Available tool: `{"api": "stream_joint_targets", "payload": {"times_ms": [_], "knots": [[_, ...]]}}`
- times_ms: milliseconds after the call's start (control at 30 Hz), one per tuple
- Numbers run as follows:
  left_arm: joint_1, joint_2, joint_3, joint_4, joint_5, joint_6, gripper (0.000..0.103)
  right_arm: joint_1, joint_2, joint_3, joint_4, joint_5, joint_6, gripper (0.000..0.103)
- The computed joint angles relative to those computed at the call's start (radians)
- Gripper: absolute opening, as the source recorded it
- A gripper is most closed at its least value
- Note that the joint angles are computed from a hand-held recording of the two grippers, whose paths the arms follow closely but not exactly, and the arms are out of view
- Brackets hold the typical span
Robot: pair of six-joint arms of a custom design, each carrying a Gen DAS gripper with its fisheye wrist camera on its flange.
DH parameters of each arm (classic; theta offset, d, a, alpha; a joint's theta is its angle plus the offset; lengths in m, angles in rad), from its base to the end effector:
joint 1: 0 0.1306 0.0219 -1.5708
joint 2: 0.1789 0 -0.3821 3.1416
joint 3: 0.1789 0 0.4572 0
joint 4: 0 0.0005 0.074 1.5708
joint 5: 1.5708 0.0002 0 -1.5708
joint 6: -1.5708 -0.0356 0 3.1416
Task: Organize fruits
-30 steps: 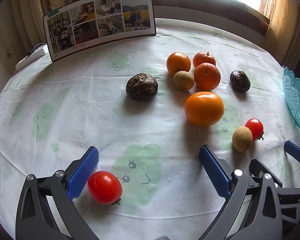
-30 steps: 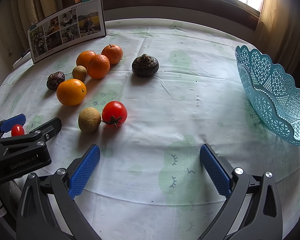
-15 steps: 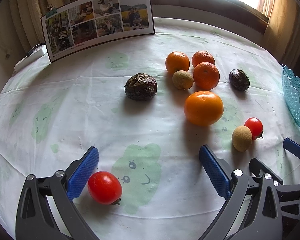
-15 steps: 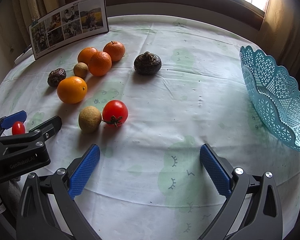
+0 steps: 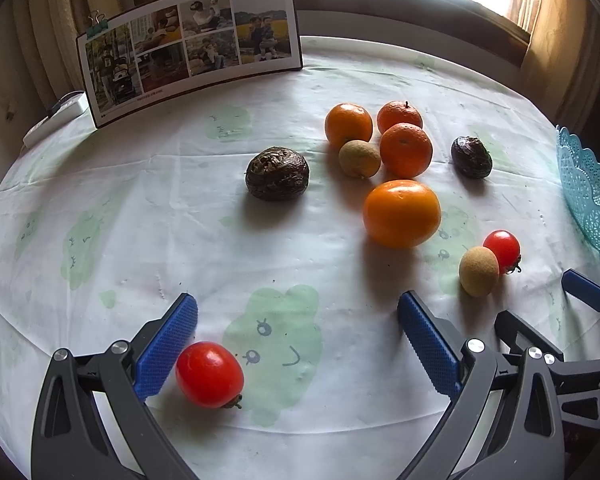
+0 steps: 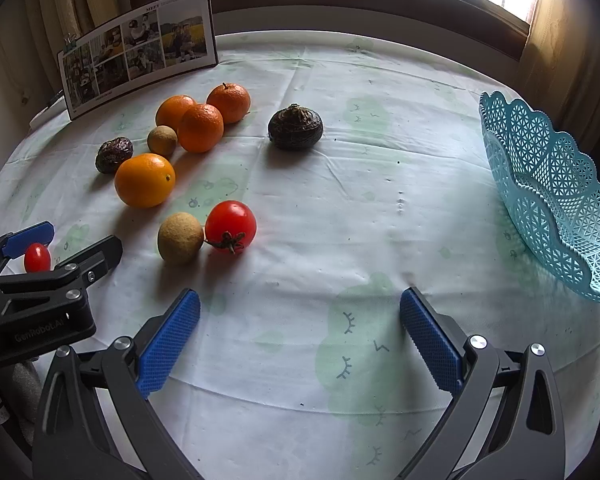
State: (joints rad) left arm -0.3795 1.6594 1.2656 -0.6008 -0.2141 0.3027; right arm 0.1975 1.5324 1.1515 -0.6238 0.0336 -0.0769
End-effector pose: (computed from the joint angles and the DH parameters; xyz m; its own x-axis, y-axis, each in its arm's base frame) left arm 0.5638 -0.2173 0.2324 -0.8193 0.0132 -0.5732 0.0107 0.9999 0.0076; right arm 0.5479 0.1079 0.2464 -0.8389 -0.0895 -0.5369 -0.1143 0.9934 0.0129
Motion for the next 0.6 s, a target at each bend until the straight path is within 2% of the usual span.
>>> {"api": "stream_joint_targets", "payload": {"times_ms": [400, 600], "knots": [[0.0, 0.0, 0.0, 0.0, 0.002, 0.0, 0.098, 0.0, 0.0, 0.0, 0.002, -0.002, -0.001, 0.101], [0.0, 0.001, 0.002, 0.004, 0.003, 0.004, 0.098, -0.015, -0.022, -0.022, 0.033, -0.062, -0.006, 0.101]]}}
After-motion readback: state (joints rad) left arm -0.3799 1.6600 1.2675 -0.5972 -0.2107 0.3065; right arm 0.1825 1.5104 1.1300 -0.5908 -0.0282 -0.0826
